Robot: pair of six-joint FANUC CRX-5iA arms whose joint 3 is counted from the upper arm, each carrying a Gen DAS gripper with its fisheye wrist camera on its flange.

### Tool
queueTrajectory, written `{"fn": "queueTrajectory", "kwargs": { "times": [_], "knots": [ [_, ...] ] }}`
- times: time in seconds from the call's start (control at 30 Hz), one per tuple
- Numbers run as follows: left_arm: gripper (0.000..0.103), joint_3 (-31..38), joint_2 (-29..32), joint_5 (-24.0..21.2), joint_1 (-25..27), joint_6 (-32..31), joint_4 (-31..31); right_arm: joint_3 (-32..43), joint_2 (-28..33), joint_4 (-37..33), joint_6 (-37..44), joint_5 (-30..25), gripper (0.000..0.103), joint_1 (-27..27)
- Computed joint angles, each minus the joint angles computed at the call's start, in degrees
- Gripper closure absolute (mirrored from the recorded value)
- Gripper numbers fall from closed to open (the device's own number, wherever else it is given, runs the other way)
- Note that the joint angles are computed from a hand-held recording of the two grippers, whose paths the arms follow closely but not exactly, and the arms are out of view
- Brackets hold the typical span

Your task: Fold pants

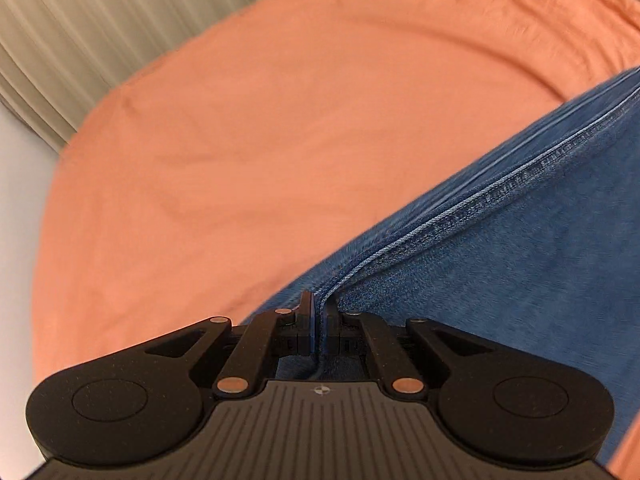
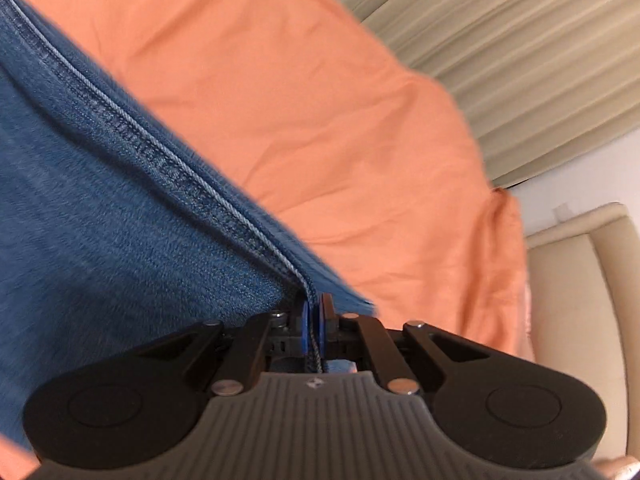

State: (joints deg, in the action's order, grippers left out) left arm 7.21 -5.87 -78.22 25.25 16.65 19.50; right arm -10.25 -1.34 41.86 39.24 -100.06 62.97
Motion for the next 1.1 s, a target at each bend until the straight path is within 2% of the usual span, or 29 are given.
{"fn": "queueTrajectory", "kwargs": {
  "times": [0.1,0.2,0.33,0.47,0.67,0.73,0.8,0.83,0.87,0.9,0.93,1.1],
  "knots": [
    [0.099,-1.14,1.52,0.84,-0.74,0.66,-0.84,-1.07,1.04,-1.91,1.1,3.64,0.103,-2.46],
    [0.099,-3.37,1.15,1.24,1.07,-1.6,1.32,-2.27,1.2,-1.84,1.21,6.04,0.103,-3.26],
    [0.1,-7.61,-1.66,3.32,4.78,-6.26,8.31,-3.28,-0.12,0.56,-0.73,4.78,0.103,-1.76],
    [0.1,-10.04,-5.22,3.42,8.45,-10.33,14.86,-2.28,-1.12,4.21,-1.71,3.01,0.103,-0.18],
    [0.099,-6.85,-2.67,4.97,5.49,-5.86,11.37,1.56,2.79,3.55,-0.2,3.06,0.103,-4.05],
    [0.093,-6.73,-1.57,5.69,4.67,-5.41,10.23,1.11,4.58,3.17,1.36,3.79,0.103,-5.24],
    [0.069,-7.25,-1.38,6.11,5.01,-3.51,10.66,1.52,5.75,2.98,0.94,3.16,0.103,-5.6],
    [0.06,-6.65,-0.66,5.94,5.19,-2.79,11.42,1.78,6.14,2.77,-0.37,2.68,0.092,-5.75],
    [0.042,-7.03,-0.72,5.84,6.01,-2.87,13.1,2.15,6.33,2.6,-1.6,2.11,0.071,-5.86],
    [0.034,-6.66,-0.56,4.74,7.49,-3.53,14.87,2.1,6.01,3.01,-2.81,1.79,0.062,-5.75],
    [0.035,-6.0,-0.2,3.93,7.52,-3.19,15.21,1.61,4.81,3.36,-3.33,2.67,0.055,-6.34],
    [0.035,0.48,1.6,-4.6,13.14,-1.28,16.06,7.36,3.95,0.29,-11.6,-0.13,0.051,-2.66]
  ]
}}
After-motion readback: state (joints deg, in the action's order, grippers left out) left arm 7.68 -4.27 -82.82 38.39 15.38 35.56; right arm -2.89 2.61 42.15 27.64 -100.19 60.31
